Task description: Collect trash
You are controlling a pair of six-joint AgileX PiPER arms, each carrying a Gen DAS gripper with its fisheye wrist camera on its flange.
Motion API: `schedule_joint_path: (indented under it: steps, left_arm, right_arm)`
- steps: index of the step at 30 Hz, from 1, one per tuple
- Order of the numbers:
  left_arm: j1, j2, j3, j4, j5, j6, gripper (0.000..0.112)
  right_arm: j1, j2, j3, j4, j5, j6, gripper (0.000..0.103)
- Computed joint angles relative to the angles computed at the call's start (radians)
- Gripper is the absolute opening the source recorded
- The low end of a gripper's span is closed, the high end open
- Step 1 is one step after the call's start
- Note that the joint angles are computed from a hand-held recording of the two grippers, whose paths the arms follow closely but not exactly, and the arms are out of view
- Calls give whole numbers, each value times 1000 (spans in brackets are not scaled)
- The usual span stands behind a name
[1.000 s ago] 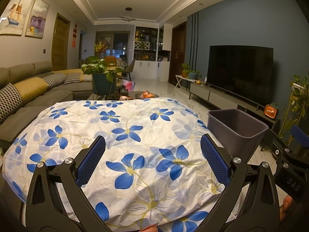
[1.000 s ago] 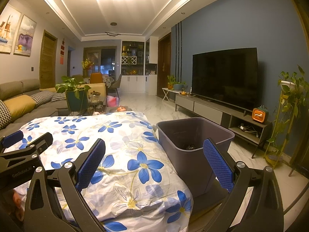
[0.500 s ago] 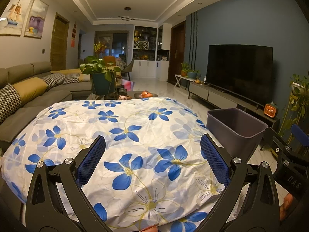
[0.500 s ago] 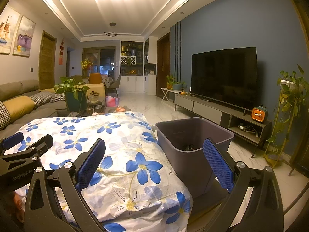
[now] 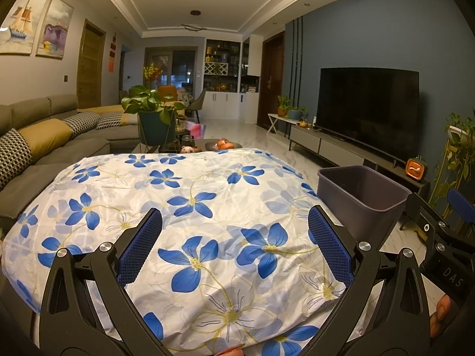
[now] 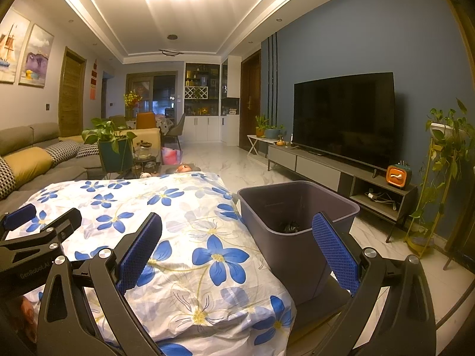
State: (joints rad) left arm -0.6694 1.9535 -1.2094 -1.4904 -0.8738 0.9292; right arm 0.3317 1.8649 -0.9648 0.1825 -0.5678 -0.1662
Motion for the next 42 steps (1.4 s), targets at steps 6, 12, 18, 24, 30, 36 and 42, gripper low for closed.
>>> schedule_joint_path:
  steps: [6,12,18,24,30,36,42]
  left_arm:
    - [0,6,-9,-1,0,2,97]
    - [-1,6,-10,-2,1,4,97]
    - [-2,5,-10,-3,1,5,97]
    - [-3,11,-20,-8,0,11,97]
    - [-3,7,-13,-2,3,4,97]
    - [7,18,-34,-5,20,5,97]
    - [0,16,-13,26,14,-8,84]
  right_arm:
    - [-3,1,-2,-3,-3,3,97]
    - [-4,1,-2,-3,-2,3,97]
    - [-6,0,0,-6,-5,6,97]
    - [-9,-1,1,-15,-4,14,97]
    - [-10,-1,1,-14,-2,12,97]
    - [-10,-2,3,-16,-6,16,97]
    - [-8,0,-2,-8,-3,9,97]
